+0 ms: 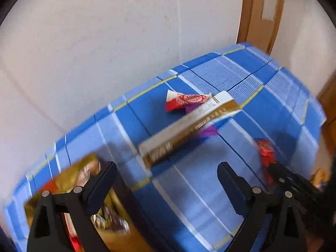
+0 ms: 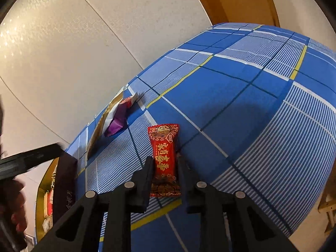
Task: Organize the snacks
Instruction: 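Grasp the gold-white stick pack with the left tool while the right tool holds the red candy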
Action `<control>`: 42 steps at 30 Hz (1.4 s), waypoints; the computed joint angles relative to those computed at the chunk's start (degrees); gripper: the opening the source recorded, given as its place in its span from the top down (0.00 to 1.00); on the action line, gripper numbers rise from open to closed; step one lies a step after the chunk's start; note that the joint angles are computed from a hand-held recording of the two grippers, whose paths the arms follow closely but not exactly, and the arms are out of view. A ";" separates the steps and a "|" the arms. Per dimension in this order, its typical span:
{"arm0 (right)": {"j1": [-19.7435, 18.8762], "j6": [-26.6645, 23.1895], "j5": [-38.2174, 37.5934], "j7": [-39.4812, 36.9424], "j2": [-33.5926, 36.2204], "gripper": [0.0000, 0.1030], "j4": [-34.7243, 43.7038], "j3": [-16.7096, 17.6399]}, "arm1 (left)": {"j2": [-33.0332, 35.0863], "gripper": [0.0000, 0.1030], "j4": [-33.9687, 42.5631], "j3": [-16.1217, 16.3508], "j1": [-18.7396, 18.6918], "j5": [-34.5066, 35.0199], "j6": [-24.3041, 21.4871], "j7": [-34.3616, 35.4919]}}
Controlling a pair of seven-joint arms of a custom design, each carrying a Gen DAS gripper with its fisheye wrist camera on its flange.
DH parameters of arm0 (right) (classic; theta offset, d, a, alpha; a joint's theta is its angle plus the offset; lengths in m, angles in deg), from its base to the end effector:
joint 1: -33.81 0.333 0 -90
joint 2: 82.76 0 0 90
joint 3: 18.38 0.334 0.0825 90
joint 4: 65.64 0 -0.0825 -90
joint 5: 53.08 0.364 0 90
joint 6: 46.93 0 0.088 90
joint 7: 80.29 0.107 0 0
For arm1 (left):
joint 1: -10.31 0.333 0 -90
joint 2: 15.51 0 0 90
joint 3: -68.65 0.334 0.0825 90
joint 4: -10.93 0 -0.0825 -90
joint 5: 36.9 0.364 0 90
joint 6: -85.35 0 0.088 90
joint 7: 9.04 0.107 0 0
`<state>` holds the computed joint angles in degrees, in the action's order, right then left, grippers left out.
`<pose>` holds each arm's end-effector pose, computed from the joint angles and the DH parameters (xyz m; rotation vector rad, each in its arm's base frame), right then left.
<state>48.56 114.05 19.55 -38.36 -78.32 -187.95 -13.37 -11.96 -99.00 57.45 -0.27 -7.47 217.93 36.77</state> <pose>0.5446 0.1457 0.4417 -1.6579 1.5470 -0.0549 0.5511 -0.2073 0.5224 -1.9668 1.7690 -0.3156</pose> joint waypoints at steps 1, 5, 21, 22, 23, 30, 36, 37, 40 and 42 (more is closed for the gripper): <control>0.16 0.29 -0.68 0.24 0.03 0.78 -0.01 0.05 | 1.68 0.06 1.44 0.12 0.15 0.35 -0.03 1.35; 0.35 0.57 -2.50 0.61 -0.25 0.78 -0.41 0.05 | 7.14 0.07 5.82 0.79 0.73 0.76 -0.57 4.76; -0.31 -1.70 -1.82 1.87 -0.06 0.78 0.11 -0.24 | 9.29 0.51 5.02 -1.13 3.93 -12.65 2.73 18.46; -0.35 -1.80 -1.89 1.83 -0.07 0.78 0.14 -0.28 | 8.75 0.51 4.33 -1.65 4.17 -14.75 3.13 19.97; -0.34 -1.79 -1.92 1.83 -0.06 0.78 0.15 -0.28 | 8.31 0.51 3.77 -2.01 4.32 -16.67 3.53 21.27; -0.01 -0.28 -2.72 2.00 -0.39 0.78 -0.32 -0.19 | 8.86 0.33 4.27 -1.33 2.50 -17.87 5.14 16.46; 0.35 4.72 -0.64 0.24 -1.47 0.79 -1.17 -0.07 | 11.55 0.35 6.68 -1.15 2.56 -17.90 6.64 11.49; 0.45 5.60 -0.11 -0.41 -1.70 0.78 -1.34 -0.04 | 11.83 0.47 6.97 -1.13 2.44 -17.64 6.13 10.81; 0.88 8.20 3.62 -4.60 -2.63 0.78 -1.82 0.18 | 11.52 0.56 6.75 -1.16 1.89 -15.39 5.62 10.06; 1.41 10.35 7.98 -9.58 -3.37 0.78 -1.98 0.42 | 10.96 0.61 6.01 -1.11 1.62 -14.10 5.06 10.08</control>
